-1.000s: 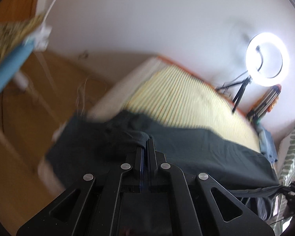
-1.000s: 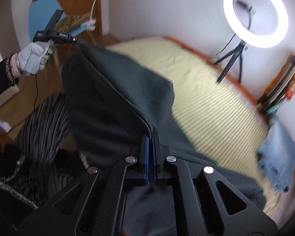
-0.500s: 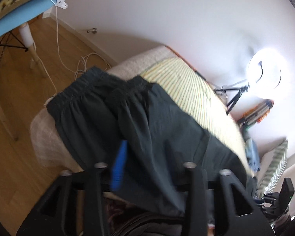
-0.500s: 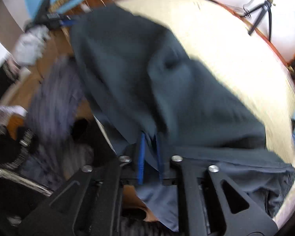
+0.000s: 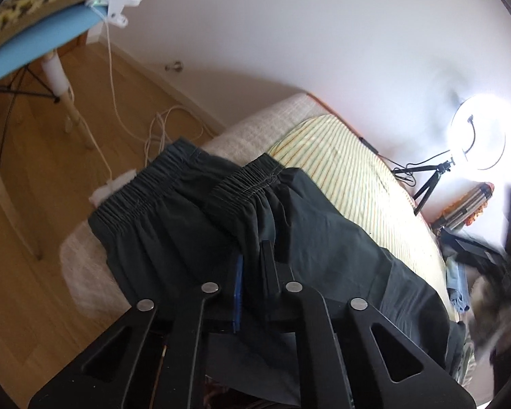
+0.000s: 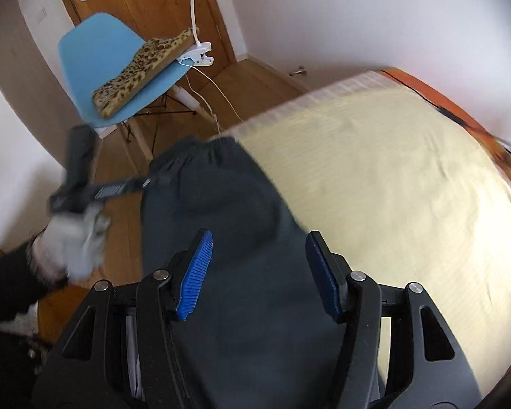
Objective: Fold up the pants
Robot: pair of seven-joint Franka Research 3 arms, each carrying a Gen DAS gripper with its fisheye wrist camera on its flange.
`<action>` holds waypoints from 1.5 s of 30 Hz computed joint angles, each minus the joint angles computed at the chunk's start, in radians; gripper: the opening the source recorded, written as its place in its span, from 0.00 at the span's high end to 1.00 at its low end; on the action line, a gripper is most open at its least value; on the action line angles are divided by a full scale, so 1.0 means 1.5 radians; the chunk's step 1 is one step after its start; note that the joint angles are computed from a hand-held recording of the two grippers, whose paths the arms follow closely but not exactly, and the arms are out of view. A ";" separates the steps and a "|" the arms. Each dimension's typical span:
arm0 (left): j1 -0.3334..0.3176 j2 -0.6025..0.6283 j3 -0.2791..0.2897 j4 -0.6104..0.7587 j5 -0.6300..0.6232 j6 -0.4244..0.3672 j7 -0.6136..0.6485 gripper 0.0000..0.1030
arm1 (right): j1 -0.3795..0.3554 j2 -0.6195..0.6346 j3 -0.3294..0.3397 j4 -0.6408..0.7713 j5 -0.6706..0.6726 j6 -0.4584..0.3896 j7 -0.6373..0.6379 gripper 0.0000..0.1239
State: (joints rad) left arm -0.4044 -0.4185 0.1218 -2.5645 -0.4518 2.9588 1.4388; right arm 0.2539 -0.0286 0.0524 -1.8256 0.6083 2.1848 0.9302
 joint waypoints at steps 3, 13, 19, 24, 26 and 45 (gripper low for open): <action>0.004 -0.009 -0.006 -0.011 0.015 0.013 0.007 0.95 | 0.012 0.095 0.015 0.085 -0.003 -0.012 0.018 0.52; -0.031 -0.013 0.032 -0.037 0.020 0.057 0.009 0.95 | 0.030 0.323 0.061 0.328 -0.040 -0.111 0.063 0.52; -0.025 -0.026 0.026 -0.061 0.057 0.079 -0.023 0.96 | 0.037 0.324 0.075 0.332 -0.034 -0.102 0.025 0.95; 0.003 -0.069 0.014 -0.097 0.099 0.093 -0.074 0.97 | 0.046 0.300 0.082 0.334 -0.018 -0.065 -0.002 0.97; 0.043 -0.087 -0.012 -0.111 0.127 0.091 -0.105 0.97 | 0.060 0.319 0.085 0.371 -0.027 -0.070 0.003 0.97; 0.018 -0.083 0.074 -0.083 0.159 0.029 -0.066 0.76 | 0.077 0.221 0.060 0.230 -0.099 0.095 0.149 0.53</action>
